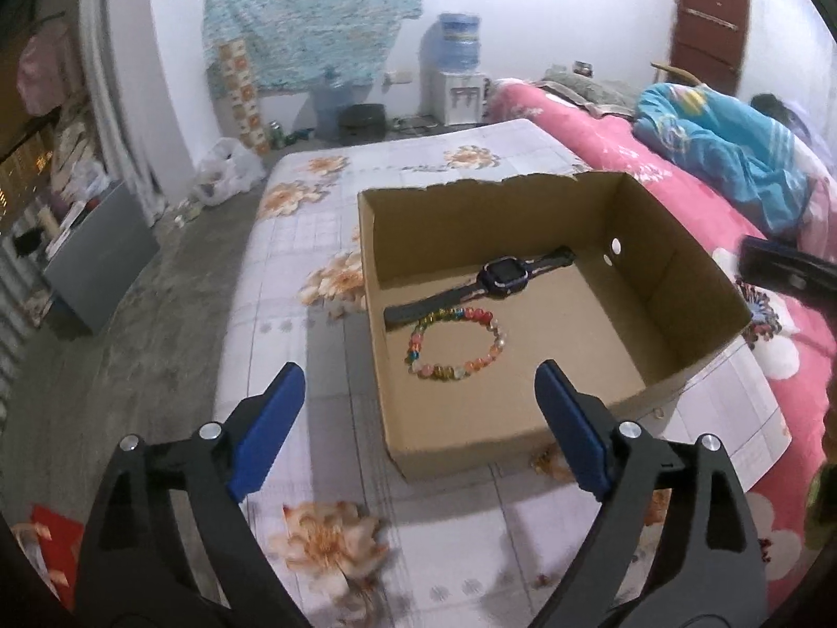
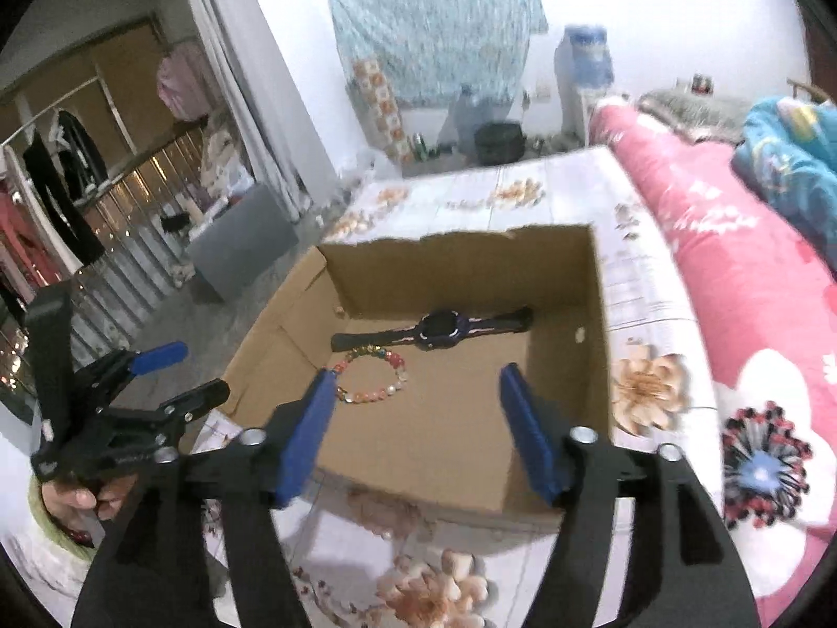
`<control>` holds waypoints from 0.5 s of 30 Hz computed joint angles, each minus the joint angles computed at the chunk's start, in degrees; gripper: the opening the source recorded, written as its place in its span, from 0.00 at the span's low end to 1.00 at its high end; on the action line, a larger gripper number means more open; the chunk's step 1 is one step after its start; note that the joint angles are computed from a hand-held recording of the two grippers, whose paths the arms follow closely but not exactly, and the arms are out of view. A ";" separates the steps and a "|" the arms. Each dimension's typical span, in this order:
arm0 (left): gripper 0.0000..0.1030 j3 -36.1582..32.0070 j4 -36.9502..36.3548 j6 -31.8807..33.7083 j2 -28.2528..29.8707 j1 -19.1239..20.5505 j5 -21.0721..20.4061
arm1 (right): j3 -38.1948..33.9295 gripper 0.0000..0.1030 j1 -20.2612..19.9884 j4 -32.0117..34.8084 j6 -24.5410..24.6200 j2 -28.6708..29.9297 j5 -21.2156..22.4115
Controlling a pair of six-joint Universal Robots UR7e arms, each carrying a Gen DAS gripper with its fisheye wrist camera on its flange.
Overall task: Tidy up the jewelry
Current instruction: 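Withdraw both grippers from the box and move around it toward the loose jewelry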
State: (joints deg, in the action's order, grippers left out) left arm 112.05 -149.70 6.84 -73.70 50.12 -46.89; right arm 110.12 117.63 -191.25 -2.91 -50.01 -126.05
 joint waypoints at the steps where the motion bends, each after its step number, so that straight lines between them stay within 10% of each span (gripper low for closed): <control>1: 0.85 0.44 0.82 -1.54 -0.43 -0.39 0.23 | 1.54 0.72 0.46 -2.41 -0.79 -0.37 -0.23; 15: 0.92 7.51 4.88 -21.11 -1.91 -6.23 3.54 | 12.68 0.86 0.49 -11.73 0.23 -5.02 0.12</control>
